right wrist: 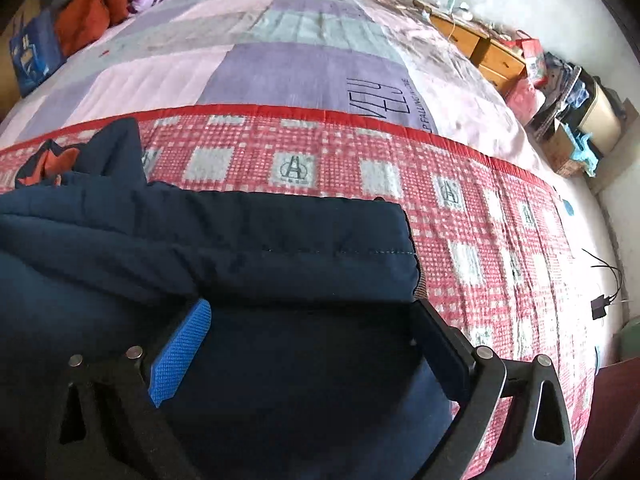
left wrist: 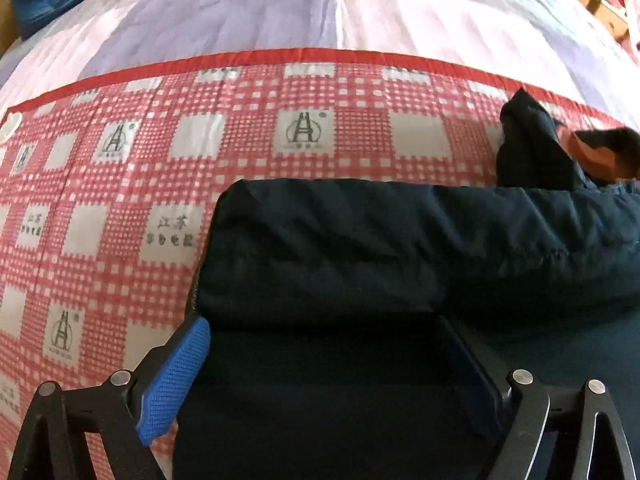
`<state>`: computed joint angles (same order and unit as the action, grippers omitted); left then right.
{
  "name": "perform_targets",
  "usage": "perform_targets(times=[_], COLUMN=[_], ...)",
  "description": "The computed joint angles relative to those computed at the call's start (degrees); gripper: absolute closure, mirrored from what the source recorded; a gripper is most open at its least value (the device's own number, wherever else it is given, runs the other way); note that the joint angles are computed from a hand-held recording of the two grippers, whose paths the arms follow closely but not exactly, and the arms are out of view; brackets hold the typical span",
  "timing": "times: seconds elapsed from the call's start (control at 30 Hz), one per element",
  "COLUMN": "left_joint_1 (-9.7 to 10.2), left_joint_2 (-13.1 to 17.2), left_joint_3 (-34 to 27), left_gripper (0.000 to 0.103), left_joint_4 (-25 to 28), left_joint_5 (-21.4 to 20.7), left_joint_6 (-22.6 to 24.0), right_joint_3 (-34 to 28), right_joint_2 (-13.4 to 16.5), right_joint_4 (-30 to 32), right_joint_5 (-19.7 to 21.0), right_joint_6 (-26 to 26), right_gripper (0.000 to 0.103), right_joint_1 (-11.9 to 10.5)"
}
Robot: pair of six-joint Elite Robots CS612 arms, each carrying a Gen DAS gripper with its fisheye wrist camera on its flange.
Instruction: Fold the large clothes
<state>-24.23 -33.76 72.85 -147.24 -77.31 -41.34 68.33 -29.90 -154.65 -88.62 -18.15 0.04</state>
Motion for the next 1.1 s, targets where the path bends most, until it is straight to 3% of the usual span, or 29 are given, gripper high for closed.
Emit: perform_targets(times=[0.13,0.27,0.33,0.43,0.53,0.63,0.7,0.73,0.8,0.93,1.0,1.1], left_joint_1=[-1.08,-5.01,-7.32,-10.22,-12.16,-12.84,-12.45,-12.53,-11.63,-9.37,-8.74,-9.57], left_joint_2=[-1.41,-5.51,-6.70,-7.30,-6.99,-7.02,-7.75,-8.45,-9.76,-12.49,-13.41,-14.04], left_joint_3=[1.57,8.66,11.24,13.94,16.04,19.16,21.50,22.56,25.72,30.80,32.68,32.42], left_gripper=[0.011,0.010,0.010,0.010,0.010,0.008,0.008,0.007,0.005,0.000,0.000,0.000], left_joint_4=[-1.28,-15.58,-19.97,-23.57,-23.42,-26.44,-27.83,-26.08,-26.78,-21.32,-21.20,-17.81], left_joint_5=[3.49,5.62,5.55,4.13,5.14,8.42,9.39,11.46,11.48,12.21,11.69,14.15], left_joint_6=[-0.23,4.29,5.37,3.43,1.33,2.59,3.02,2.32,-1.10,-11.00,-14.24,-13.02], right_joint_3=[5.00,16.65,21.82,27.92,31.80,33.43,33.67,33.64,33.22,32.62,33.13,34.40], right_joint_2=[-2.87,-9.24,-11.96,-14.44,-15.05,-14.52,-13.96,-13.83,-13.75,-13.91,-14.36,-15.11], right_joint_4=[-6.67,-17.62,-18.64,-19.90,-21.56,-24.43,-27.27,-27.95,-27.15,-24.08,-24.23,-25.69], right_joint_5=[0.62,11.88,17.01,19.27,17.46,16.19,14.32,12.89,12.32,8.23,6.43,4.46], right_joint_6=[-1.14,-5.98,-7.97,-11.95,-17.26,-17.06,-15.99,-15.21,-11.19,-5.59,-5.95,-6.57], right_gripper=[0.004,0.004,0.004,0.004,0.004,0.004,0.004,0.004,0.003,0.003,0.003,0.003], right_joint_1=[0.25,0.39,0.77,1.87,2.35,0.08,-1.93,-2.58,-5.19,-8.84,-9.36,-9.45])
